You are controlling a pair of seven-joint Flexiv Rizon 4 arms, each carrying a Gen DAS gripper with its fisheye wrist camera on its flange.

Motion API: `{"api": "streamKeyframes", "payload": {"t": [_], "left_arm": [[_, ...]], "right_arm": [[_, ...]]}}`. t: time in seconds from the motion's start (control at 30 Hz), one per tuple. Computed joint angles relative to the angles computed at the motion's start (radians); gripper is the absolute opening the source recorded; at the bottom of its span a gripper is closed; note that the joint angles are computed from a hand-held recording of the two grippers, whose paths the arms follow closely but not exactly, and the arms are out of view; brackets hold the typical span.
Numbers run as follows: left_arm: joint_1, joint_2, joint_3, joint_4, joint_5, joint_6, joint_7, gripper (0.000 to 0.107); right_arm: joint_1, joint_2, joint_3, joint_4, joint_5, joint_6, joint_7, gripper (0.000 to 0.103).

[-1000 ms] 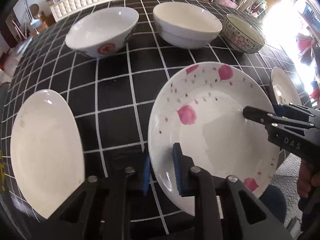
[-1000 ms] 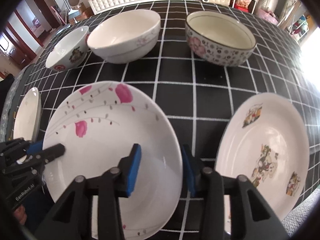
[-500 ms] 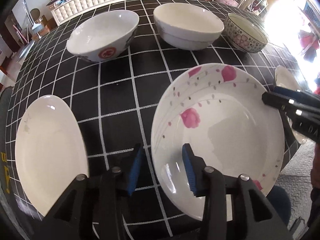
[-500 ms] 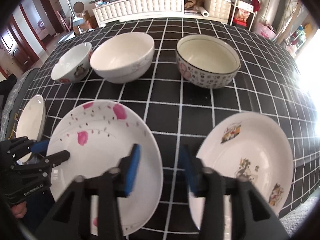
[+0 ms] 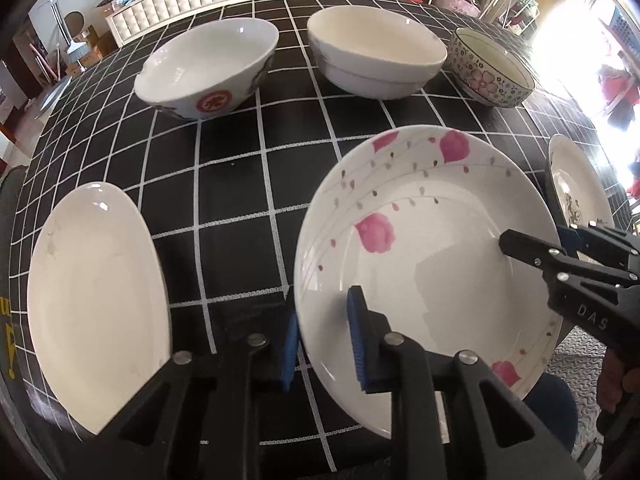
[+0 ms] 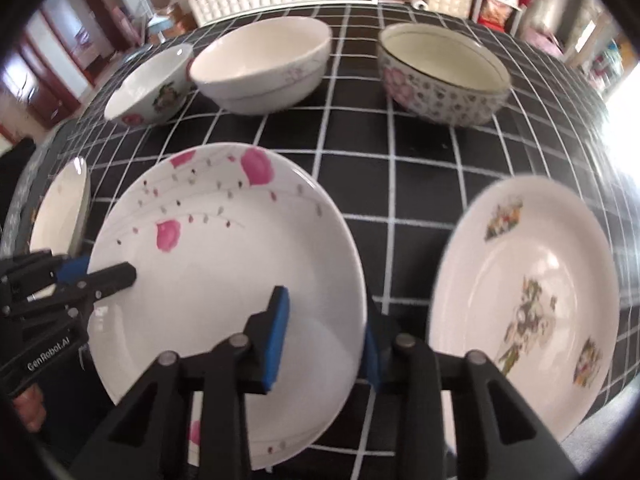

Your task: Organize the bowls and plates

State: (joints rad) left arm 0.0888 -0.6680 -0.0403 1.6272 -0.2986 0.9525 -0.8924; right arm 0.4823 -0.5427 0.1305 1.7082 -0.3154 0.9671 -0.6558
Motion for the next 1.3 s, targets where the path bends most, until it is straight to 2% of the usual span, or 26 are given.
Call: {"api": "streamKeyframes", "payload": {"t": [0.17, 0.33, 0.43, 0.5, 0.73, 0.87, 1.13, 1.3], "left_arm": [[0.024, 0.024, -0.007, 0.021, -0.024, -0.024, 0.012, 0.015], [0.069, 0.055, -0.025, 0.031, -0.086, -0.044, 0.051, 0.013], [0.088, 0.083, -0.026, 0.043, -0.114, -0.020, 0.092, 0.012], [0.100, 0.093, -0.015, 0.037, -0.125, -0.023, 0.098, 0.012], [0.153, 0.094, 0.032, 0.008, -0.138, -0.014, 0.077, 0.013], [0.175, 0.071, 0.068, -0.029, -0.115, -0.026, 0.018, 0.013], [0.240, 0.010, 0.084, -0.097, -0.081, -0.059, -0.029, 0.013], [0.253, -0.022, 0.081, -0.133, -0.066, -0.063, -0.040, 0.013]], "right_arm": [[0.017, 0.035, -0.014, 0.009, 0.008, -0.042, 0.115, 0.030], [0.014, 0.066, 0.008, 0.000, 0.015, -0.046, 0.142, 0.026], [0.022, 0.081, 0.011, -0.003, 0.010, -0.037, 0.166, 0.025], [0.034, 0.067, 0.013, -0.046, -0.001, -0.044, 0.163, 0.025], [0.077, -0.055, 0.039, -0.256, 0.028, -0.076, 0.094, 0.025], [0.090, -0.153, 0.065, -0.384, 0.083, -0.085, 0.016, 0.025], [0.135, -0.342, 0.073, -0.676, 0.161, -0.213, -0.115, 0.025], [0.163, -0.387, 0.046, -0.768, 0.181, -0.282, -0.144, 0.025]]}}
